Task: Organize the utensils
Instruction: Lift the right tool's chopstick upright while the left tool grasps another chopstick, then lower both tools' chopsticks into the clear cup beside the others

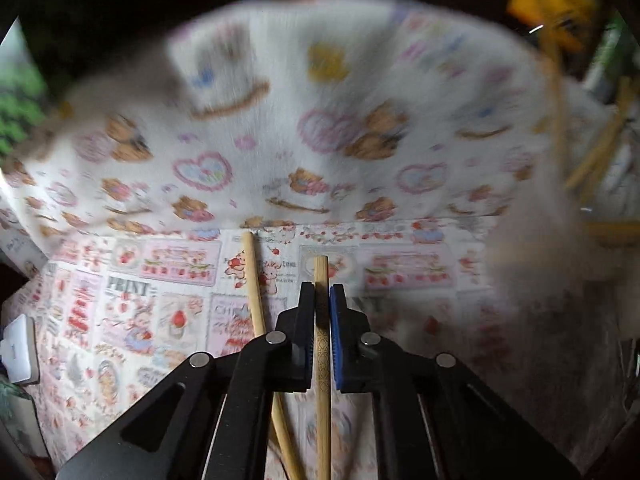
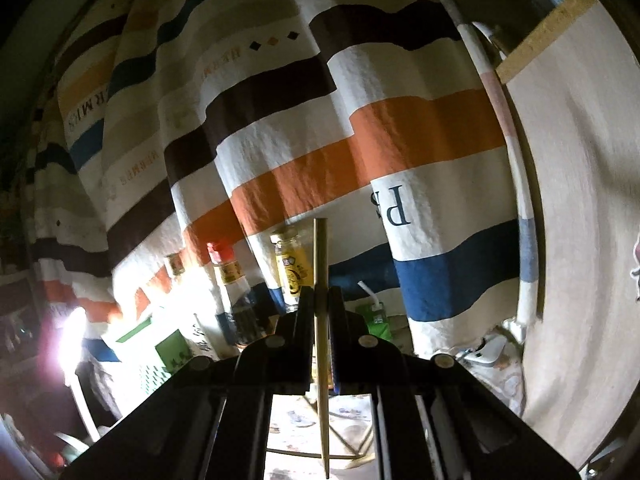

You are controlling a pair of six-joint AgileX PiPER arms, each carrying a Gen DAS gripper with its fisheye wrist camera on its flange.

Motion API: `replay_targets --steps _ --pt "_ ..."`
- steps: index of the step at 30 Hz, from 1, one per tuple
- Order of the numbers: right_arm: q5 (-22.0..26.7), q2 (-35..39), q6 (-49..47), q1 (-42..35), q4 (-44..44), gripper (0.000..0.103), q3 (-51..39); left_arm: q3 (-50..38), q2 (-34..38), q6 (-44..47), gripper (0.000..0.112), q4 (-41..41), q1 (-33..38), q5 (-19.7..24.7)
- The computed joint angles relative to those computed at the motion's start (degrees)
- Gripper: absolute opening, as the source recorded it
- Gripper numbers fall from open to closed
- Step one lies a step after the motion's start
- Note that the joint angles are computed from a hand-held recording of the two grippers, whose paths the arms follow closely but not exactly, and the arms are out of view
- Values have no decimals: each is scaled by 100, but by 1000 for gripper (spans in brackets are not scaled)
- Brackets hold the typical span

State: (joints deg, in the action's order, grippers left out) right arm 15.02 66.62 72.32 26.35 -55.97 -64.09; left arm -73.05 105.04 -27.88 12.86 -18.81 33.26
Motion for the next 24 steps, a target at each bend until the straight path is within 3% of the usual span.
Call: replay_targets --steps 4,9,11,15,18,22,24 --pt "114 -31 384 153 -484 8 21 701 -1128 -214 6 89 -263 -242" --pt "60 22 233 135 -324 8 -1 1169 -2552 -1569 6 1598 -998 -75" --pt "83 46 237 120 -329 8 -13 1126 -2943 -1631 6 1749 -1144 19" --pt "-66 44 -133 -40 105 8 -1 613 -3206 -1444 6 1720 -1317 230" --pt "-111 43 -140 -83 52 8 24 436 -3269 -1792 6 2080 -1601 191" --pt "-282 86 98 -158 -255 8 98 93 -3155 -895 6 992 -1462 -90" --pt "-511 217 -105 -296 -20 8 97 -132 -3040 -917 6 1049 -1625 -130"
